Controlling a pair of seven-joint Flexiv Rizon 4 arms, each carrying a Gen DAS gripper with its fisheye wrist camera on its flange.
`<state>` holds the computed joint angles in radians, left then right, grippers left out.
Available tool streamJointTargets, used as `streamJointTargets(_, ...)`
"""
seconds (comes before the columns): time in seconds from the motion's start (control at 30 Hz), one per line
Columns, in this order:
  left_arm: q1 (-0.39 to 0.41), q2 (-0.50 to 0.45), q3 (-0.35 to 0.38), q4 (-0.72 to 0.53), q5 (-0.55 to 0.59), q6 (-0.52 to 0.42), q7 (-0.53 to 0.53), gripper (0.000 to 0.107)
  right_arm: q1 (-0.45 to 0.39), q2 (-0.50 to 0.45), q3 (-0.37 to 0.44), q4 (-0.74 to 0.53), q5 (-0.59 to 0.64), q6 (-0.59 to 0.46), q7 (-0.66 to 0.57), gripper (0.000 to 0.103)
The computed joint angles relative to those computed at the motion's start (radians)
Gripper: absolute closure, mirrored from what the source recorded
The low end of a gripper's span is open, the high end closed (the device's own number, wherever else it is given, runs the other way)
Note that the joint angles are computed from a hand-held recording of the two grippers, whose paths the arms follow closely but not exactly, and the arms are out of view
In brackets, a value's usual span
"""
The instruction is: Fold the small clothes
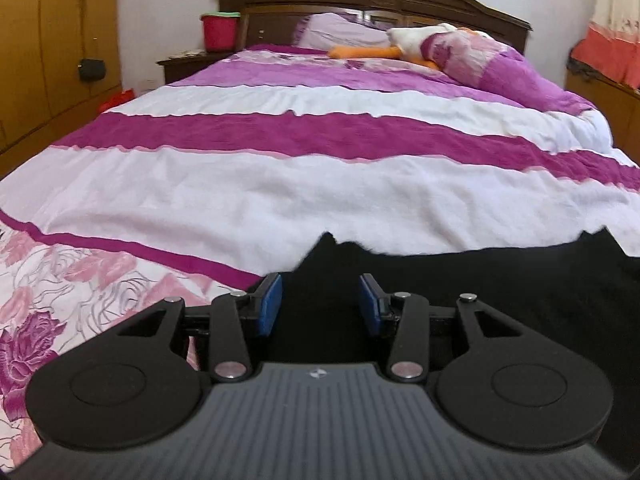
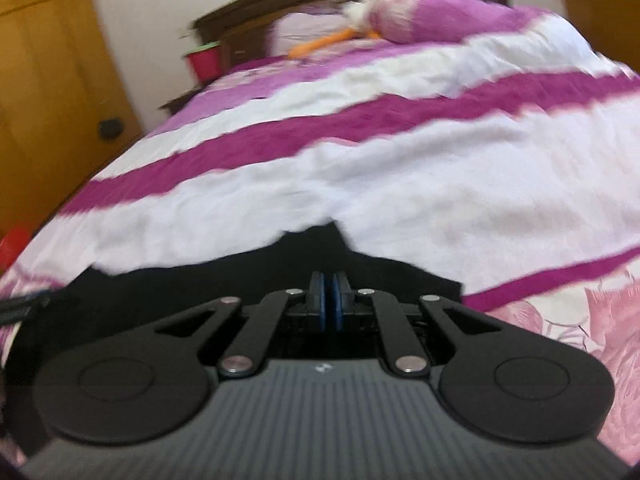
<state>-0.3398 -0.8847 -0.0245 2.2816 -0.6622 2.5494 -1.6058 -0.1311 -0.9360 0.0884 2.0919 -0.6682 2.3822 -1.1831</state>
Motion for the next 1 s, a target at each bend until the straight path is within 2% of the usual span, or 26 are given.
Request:
streamJointTargets(0.07,0.004,-0.003,0.002,-0.002,-0.006,-0.006,0.0,0.058,-0.037,-0.015,0.019,-0.023,-0.05,-0.024,0.053,0.096)
streamJointTargets(0.13,0.001,-0.006,0.005,-0.004,-0.022,-0.012,0.003,0.058,-0.04,-0.015,0.015,-0.018,-0.057,-0.011,0.055,0.096)
streamJointTargets(0.27,0.03,-0.018,0.001,0.0,0.028,-0.012,-0.025,0.058,0.033,0.008,-0.026,0.045,0.068,0.086,-0.067,0.094)
streamJointTargets(0.43,0.009,-0.047,0.012,-0.022,0.012,-0.029,0.004,0.058,0.097,-0.006,-0.052,0.019,0.168,0.01,-0.116,0.099)
streamJointTargets(0.6,0.039,-0.05,0.005,-0.016,0.055,-0.026,-0.026,0.057,0.058,-0.056,-0.017,-0.026,0.158,0.021,-0.096,0.099)
streamJointTargets(0.83,0.01,0.012,0.009,0.055,0.029,-0.014,-0.036,0.057,-0.001,-0.023,0.0,0.007,0.077,0.017,-0.025,0.098)
streamJointTargets(0.97,-0.012,0.072,0.007,0.128,0.006,-0.011,-0.049,0.057,-0.03,0.025,-0.003,0.07,0.044,0.037,-0.017,0.089)
streamJointTargets(1.0,-0.024,0.089,0.006,0.149,-0.012,-0.013,-0.054,0.057,-0.044,0.035,-0.002,0.086,0.025,0.047,-0.017,0.067)
